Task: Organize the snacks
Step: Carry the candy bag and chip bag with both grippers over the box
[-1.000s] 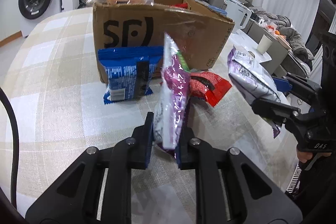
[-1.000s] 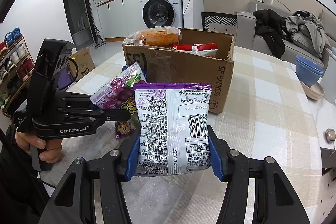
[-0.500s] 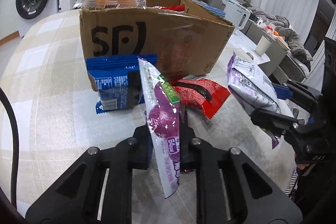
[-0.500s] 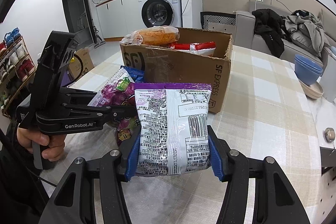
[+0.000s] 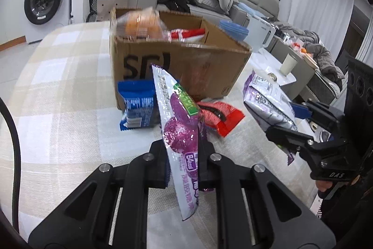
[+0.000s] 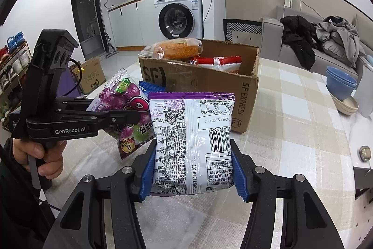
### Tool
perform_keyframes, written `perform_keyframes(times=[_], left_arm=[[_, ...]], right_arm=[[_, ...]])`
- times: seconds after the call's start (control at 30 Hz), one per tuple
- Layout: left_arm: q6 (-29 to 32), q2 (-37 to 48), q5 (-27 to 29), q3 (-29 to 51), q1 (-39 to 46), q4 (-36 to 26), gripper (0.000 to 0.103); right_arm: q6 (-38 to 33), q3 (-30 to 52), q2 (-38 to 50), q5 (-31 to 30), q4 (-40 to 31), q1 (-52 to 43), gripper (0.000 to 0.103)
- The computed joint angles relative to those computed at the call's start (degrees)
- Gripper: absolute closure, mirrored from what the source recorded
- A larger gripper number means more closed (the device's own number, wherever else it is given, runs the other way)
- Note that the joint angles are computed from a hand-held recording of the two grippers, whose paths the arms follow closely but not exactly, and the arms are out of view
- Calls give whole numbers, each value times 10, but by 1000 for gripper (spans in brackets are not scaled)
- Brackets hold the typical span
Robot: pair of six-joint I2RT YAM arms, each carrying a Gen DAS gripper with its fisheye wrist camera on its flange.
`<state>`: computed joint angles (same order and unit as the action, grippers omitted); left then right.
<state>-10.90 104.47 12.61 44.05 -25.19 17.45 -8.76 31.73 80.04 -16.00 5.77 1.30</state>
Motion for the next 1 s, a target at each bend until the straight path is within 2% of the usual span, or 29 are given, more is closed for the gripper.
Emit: perform_keyframes(times=[0.23, 0.53, 0.8, 1.0], left_arm=[[6, -95, -3, -42, 9, -19, 91], [21, -205, -4, -38, 29, -102, 91], [31, -258, 3, 20, 53, -188, 91], [29, -245, -1, 103, 65, -244, 91]], right_arm=[[21, -16, -35, -3, 20, -1, 46], [66, -18, -69, -14, 42, -13, 46], [94, 16, -72, -9, 32, -12, 46], [128, 52, -45, -9, 28, -11, 46]])
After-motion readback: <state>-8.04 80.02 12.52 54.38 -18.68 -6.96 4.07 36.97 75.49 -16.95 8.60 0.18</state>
